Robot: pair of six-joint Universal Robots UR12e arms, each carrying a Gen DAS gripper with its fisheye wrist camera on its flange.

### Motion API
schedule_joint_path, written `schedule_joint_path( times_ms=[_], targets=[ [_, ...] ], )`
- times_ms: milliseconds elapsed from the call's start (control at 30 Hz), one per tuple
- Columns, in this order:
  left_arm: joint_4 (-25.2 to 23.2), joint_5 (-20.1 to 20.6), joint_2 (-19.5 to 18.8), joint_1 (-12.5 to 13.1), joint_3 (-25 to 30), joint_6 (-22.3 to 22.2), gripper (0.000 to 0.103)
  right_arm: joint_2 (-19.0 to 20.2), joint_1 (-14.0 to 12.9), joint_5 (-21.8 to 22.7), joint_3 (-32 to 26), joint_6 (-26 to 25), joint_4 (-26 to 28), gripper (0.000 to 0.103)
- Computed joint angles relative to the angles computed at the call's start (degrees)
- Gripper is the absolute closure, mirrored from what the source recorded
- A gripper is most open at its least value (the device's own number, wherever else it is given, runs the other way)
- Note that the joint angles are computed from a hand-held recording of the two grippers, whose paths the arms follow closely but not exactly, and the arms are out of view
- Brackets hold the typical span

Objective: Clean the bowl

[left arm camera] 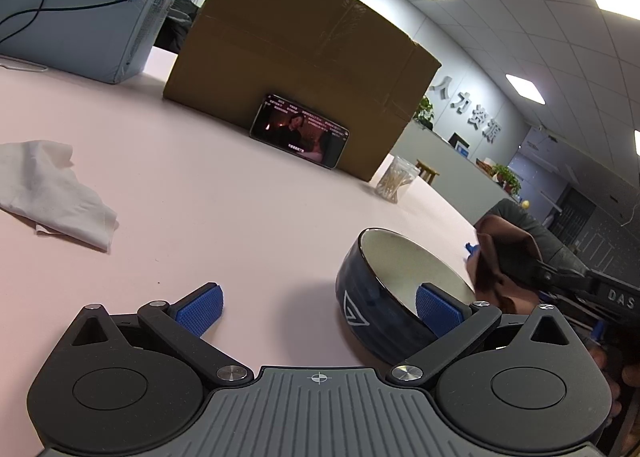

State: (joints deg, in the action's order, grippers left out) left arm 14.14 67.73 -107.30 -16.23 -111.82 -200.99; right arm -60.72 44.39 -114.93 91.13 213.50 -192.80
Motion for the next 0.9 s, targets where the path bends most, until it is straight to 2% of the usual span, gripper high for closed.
schedule_joint_path(
  times_ms=[67, 233, 367, 467, 600, 900],
  targets=[
    [0.00, -0.05, -0.05, 0.04, 0.06, 0.03, 0.000, -0.48, 0.21, -1.99, 1.22, 1.49, -0.42, 0.088],
    [-0.86, 0.74, 0.04, -0.23, 0.36, 1.36, 0.000, -1.00, 0.12, -2.56, 2.67, 6.36, 1.00, 0.088],
    [-2.29, 4.24, 0.55, -1.76, 0.95, 7.94, 0.000, -0.50, 0.36, -2.98, 2.37, 8.10, 2.18, 0.086],
    [-3.47, 3.89, 0.49, -1.94, 1.35, 9.98, 0.000, -0.28, 0.58, -2.29, 2.26, 8.17, 2.60, 0.086],
    [-5.83, 3.02, 0.38, -1.47, 1.75, 8.17, 0.000, 0.10, 1.07, -0.97, 1.72, 7.16, 3.25, 0.086],
    [-3.90, 0.92, 0.16, -0.72, 1.15, 5.37, 0.000, 0.37, 1.85, 0.13, 1.69, 7.26, 2.45, 0.086]
  ],
)
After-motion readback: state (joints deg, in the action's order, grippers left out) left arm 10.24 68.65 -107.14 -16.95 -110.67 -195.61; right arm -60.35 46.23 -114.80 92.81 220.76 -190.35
